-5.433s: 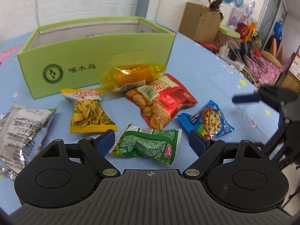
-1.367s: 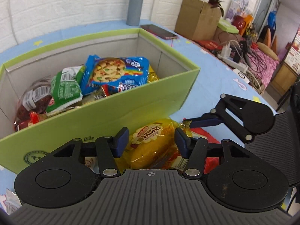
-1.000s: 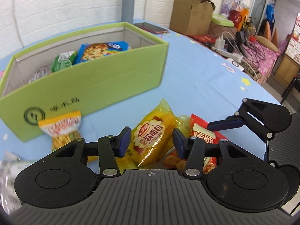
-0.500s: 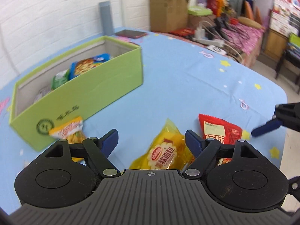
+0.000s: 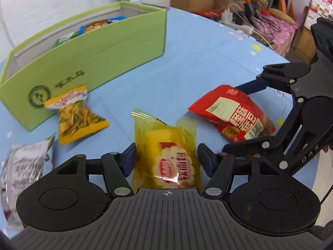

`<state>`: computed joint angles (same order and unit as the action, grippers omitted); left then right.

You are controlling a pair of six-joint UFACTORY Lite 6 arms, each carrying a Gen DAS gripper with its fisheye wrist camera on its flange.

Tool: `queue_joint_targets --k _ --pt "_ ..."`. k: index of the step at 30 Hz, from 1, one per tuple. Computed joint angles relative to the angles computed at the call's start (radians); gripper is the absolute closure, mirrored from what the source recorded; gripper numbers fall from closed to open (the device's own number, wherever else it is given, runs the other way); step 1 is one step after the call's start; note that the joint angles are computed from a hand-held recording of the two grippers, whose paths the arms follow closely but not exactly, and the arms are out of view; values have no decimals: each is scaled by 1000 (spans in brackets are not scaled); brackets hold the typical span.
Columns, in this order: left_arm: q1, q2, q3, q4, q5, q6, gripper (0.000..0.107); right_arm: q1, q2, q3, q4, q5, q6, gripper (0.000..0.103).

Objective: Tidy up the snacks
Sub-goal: 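Grasp the yellow bread pack with the left gripper while the right grasps the red snack bag, then carry both packs into the green box and open both grippers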

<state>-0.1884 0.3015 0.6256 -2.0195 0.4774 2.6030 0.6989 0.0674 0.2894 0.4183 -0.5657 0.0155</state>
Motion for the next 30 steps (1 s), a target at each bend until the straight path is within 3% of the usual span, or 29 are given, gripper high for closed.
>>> queue_joint_targets --k 4,7,8,9,11,17,20,21,24,26,27,28,30 --pt "-15 2 -34 -136 17 88 49 140 23 -34 225 -101 -44 1" --pt "-49 -19 -75 -284 15 206 53 305 117 -18 462 -220 -104 3" --pt "-49 -40 -90 -303 10 224 68 345 154 -9 508 -261 -101 5" --pt "-40 -55 -98 -283 6 201 83 362 150 -12 538 -271 -98 16" --pt "10 -71 -90 -129 -1 31 88 367 98 -21 583 -248 -146 34" --pt "214 -140 -50 288 102 -378 88 261 -107 -92 476 -132 -167 36" --pt "293 -159 35 456 169 -562 88 134 -309 -141 291 -49 -99 53" --pt "304 -165 66 477 178 -594 88 71 -357 -130 208 -5 -78 54" --pt "315 -138 191 480 182 -650 88 -71 -308 10 76 71 -120 54" --pt "330 -121 228 501 193 -675 88 -100 -215 80 68 78 -157 30" --pt "348 -109 231 517 223 -664 88 -95 -202 75 40 71 -114 6" --pt "358 -105 220 520 242 -646 88 -74 -200 60 53 63 -101 1" --pt "347 -88 193 513 249 -620 88 13 -198 32 206 35 -201 1"
